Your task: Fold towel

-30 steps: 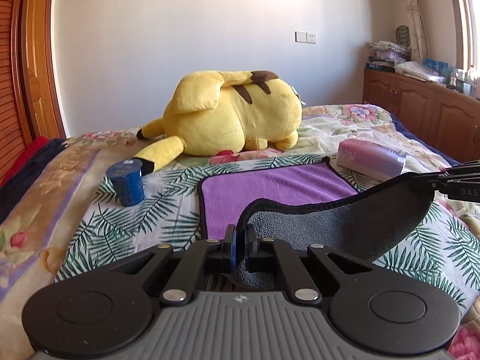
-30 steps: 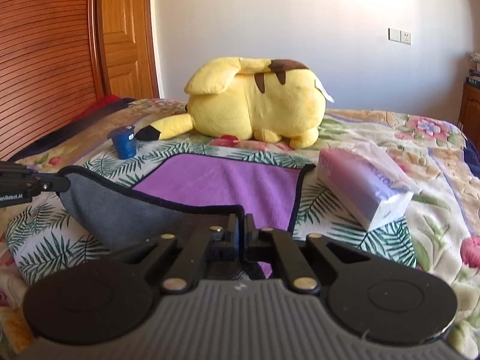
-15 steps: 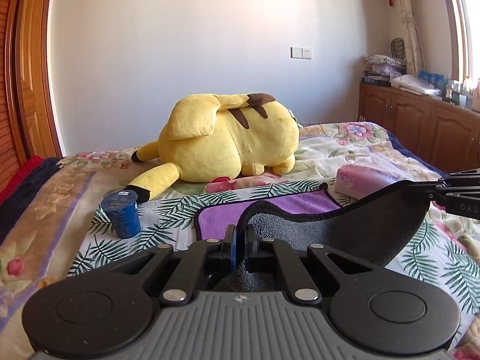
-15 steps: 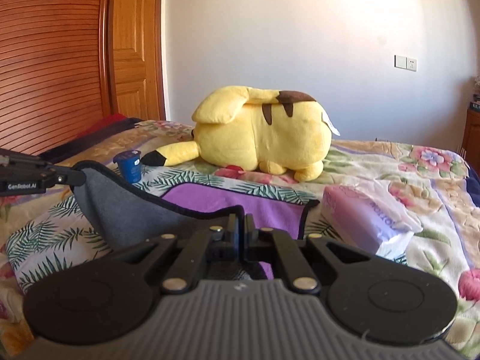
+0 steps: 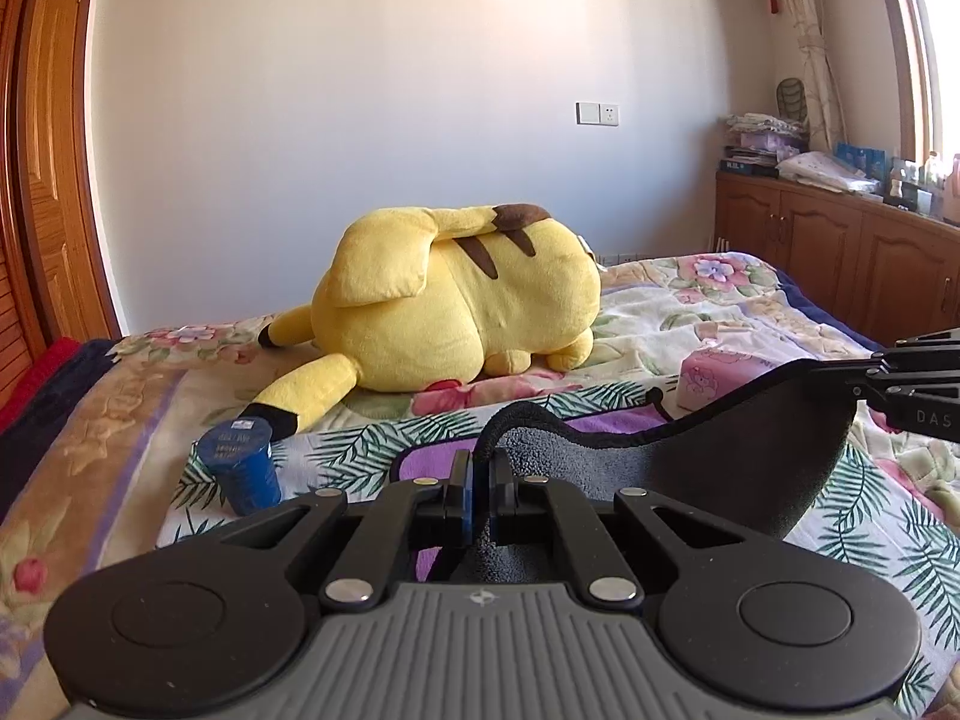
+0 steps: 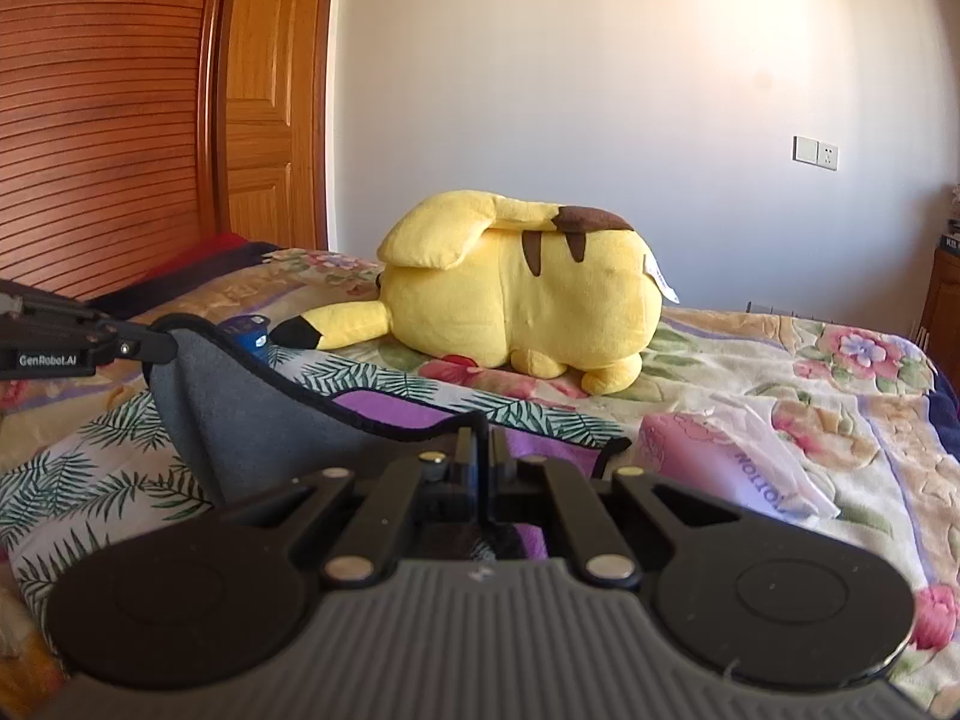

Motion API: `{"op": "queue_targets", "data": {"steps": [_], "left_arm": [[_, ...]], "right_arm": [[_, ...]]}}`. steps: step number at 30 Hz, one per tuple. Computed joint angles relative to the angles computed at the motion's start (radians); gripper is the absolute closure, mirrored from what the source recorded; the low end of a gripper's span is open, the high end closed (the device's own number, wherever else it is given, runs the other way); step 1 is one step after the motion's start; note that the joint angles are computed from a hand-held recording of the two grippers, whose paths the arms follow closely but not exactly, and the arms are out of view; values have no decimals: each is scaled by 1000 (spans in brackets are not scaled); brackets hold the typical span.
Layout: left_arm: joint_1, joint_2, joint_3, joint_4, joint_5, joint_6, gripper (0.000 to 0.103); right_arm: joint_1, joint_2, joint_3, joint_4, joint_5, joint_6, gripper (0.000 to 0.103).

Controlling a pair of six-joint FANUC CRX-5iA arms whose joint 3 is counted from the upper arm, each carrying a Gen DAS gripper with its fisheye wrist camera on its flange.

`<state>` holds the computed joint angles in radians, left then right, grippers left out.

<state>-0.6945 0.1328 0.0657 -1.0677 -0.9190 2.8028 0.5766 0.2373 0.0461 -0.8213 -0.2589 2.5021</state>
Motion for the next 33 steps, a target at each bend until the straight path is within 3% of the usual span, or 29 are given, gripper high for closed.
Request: {"op": "queue_targets", "data": {"steps": [16,33], "left_arm": [[36,31,56,-12,10,-64,103],[63,68,107,-79,22,-52,103]], "right_arm": [[22,52,72,133,33,-46,99],[8,127,170,41,63,42,99]]}}
